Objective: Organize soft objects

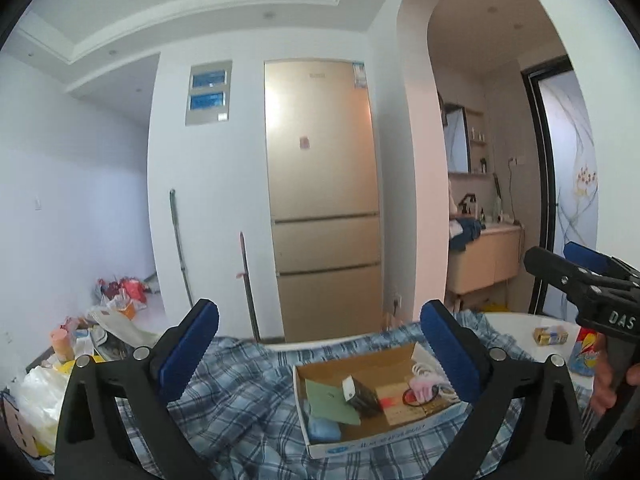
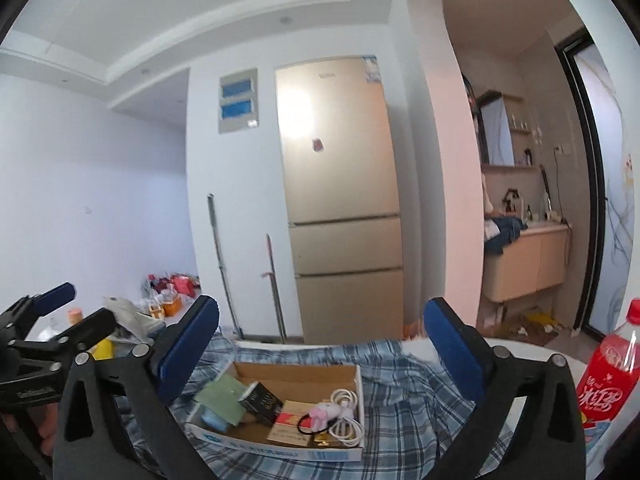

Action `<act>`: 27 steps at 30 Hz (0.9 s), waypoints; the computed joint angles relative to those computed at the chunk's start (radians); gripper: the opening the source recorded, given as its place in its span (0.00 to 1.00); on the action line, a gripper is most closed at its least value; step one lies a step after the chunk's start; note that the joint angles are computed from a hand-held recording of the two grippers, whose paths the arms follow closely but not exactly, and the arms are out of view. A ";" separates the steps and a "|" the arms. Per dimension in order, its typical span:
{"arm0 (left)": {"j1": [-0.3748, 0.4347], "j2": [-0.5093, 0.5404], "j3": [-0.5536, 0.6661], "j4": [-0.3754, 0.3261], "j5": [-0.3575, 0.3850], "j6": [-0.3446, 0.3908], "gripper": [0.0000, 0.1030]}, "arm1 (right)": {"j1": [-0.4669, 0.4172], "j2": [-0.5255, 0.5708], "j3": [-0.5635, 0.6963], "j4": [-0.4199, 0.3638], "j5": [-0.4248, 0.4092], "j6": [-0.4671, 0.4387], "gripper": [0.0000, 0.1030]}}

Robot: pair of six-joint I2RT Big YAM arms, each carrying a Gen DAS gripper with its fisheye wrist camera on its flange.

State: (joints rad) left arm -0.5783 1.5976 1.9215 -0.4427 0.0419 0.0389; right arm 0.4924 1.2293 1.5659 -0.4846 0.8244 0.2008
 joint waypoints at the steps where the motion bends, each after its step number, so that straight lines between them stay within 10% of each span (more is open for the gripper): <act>1: 0.001 -0.016 -0.022 0.026 0.000 -0.008 1.00 | 0.015 -0.004 -0.004 0.021 0.016 -0.025 0.99; 27: 0.010 -0.141 -0.382 0.373 -0.038 0.025 1.00 | 0.069 -0.053 -0.253 0.325 0.081 -0.176 0.99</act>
State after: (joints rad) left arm -0.5685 1.4562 1.5391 -0.0695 0.0038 0.0637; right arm 0.5613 1.1766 1.3132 -0.1593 0.9049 0.0249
